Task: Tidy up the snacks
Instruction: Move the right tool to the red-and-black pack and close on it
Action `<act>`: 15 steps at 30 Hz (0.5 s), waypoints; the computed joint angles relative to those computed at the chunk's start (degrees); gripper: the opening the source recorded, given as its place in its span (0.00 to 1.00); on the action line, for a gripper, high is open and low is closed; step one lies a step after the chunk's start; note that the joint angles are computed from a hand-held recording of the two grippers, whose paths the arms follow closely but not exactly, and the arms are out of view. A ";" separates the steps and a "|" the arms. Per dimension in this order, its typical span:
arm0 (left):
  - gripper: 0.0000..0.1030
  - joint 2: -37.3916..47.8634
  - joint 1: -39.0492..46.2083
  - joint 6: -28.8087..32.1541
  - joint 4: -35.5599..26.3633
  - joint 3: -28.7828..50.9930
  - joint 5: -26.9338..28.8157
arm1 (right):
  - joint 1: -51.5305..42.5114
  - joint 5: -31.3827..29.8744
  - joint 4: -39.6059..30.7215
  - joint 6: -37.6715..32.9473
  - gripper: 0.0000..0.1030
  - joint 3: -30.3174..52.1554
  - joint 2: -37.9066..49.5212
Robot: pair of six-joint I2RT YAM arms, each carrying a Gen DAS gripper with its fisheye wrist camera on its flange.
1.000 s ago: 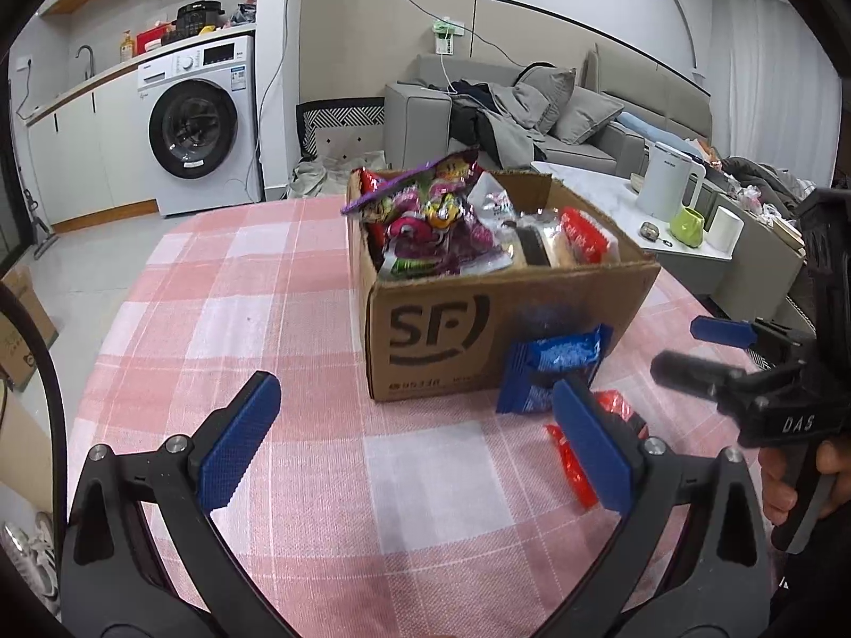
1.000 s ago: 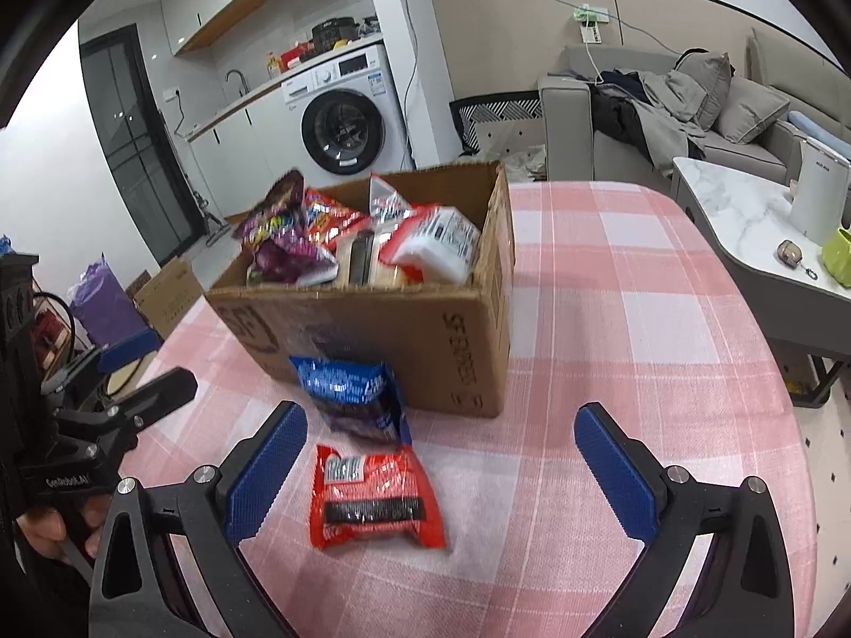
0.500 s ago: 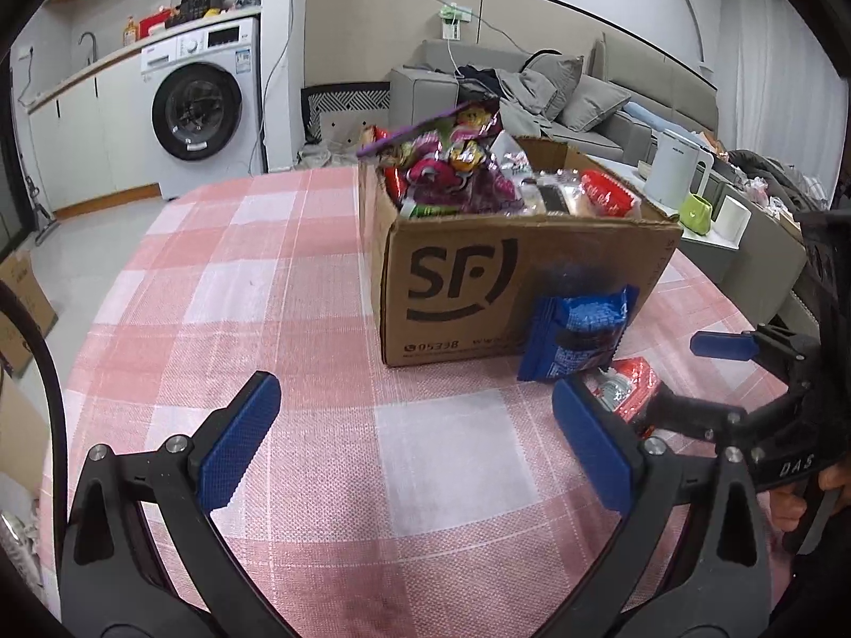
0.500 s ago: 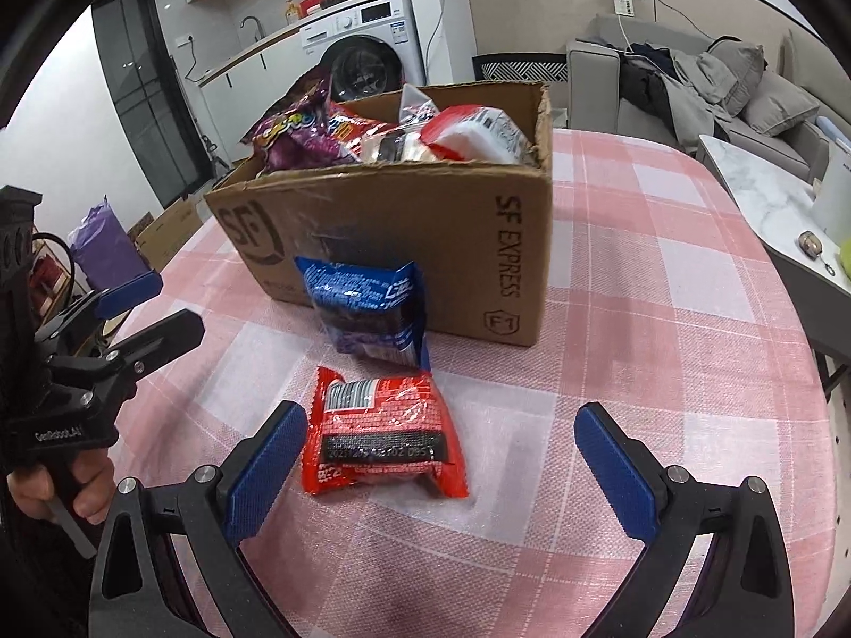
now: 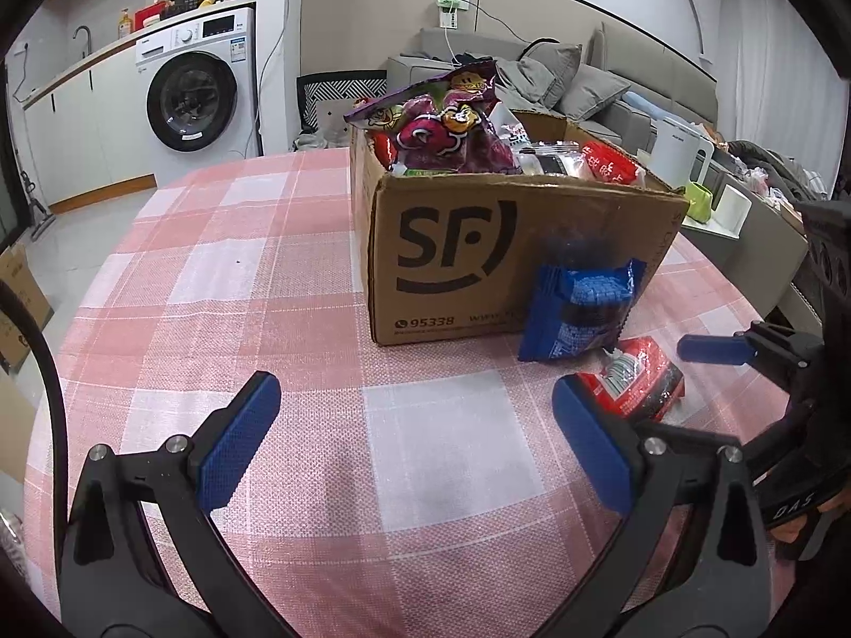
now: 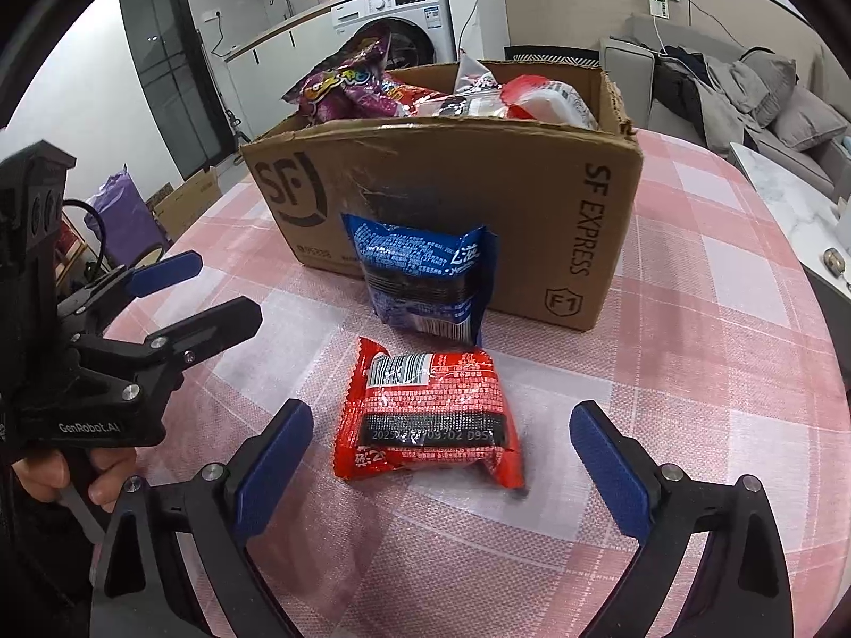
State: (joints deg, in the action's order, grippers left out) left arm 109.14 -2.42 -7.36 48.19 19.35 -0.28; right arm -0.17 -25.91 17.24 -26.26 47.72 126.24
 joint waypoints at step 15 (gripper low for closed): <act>0.99 1.09 0.40 0.08 -0.01 0.66 -0.10 | 1.77 1.11 1.94 0.24 0.61 0.17 2.65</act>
State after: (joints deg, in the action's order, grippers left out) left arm 110.22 -2.01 -7.29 48.18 20.01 -0.38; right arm 1.60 -24.80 19.18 -26.02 47.89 128.89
